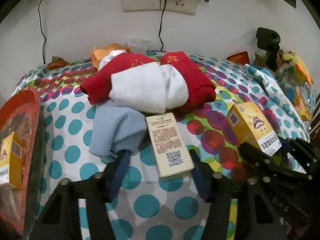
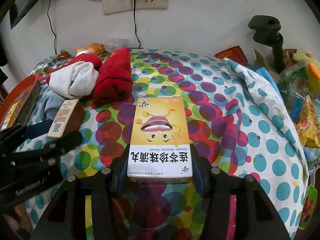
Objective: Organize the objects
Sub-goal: 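Grasp the cream QR-code box with the left gripper while the right holds the yellow box, then lift the cream box off the cloth with the left gripper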
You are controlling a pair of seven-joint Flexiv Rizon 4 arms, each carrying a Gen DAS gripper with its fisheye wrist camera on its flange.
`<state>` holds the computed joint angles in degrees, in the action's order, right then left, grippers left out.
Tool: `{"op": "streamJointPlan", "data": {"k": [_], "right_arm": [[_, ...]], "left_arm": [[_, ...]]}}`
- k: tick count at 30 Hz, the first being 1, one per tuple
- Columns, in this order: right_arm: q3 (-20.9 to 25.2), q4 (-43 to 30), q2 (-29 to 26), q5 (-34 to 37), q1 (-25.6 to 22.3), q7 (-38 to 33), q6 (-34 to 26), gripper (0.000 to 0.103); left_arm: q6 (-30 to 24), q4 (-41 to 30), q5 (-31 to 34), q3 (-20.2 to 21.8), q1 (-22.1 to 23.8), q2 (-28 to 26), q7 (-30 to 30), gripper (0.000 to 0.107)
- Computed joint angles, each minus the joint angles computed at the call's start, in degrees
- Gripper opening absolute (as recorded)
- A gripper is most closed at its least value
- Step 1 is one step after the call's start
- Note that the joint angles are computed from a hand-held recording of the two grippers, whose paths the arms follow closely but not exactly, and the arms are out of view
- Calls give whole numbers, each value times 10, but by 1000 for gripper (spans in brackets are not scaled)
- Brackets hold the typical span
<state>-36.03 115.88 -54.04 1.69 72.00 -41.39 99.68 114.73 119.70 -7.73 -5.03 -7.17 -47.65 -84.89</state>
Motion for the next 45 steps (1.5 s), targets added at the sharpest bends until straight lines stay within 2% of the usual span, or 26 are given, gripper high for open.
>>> {"op": "streamJointPlan", "data": {"k": [1,2,7,13,18,23,28,45], "right_arm": [[1,0,0,0,-1,-1,1,52],[1,0,0,1,-1,0,1,52],[0,0,-1,1,0,0,0,52],[0,0,-1,2,0,0,1,52],[0,0,-1,2,0,0,1,52],[0,0,-1,2,0,0,1,52],[0,0,-1,2,1,0,0,53],[-3,-1,-1,-1,3,7,-6,53]], "left_arm": [[1,0,-4,2,-3,0,6,37],[5,0,12,-5,10,-1,5,33],[7,18,66,-52,76,3,5,32],[32,52,114,-65,109,8,7,30],[70,86,138,-44,107,13,23,30],[96,109,165,-49,132,12,22,30],[143,124,183,-39,133,-1,26,30],[155,126,191,-41,137,-5,19,30]]}}
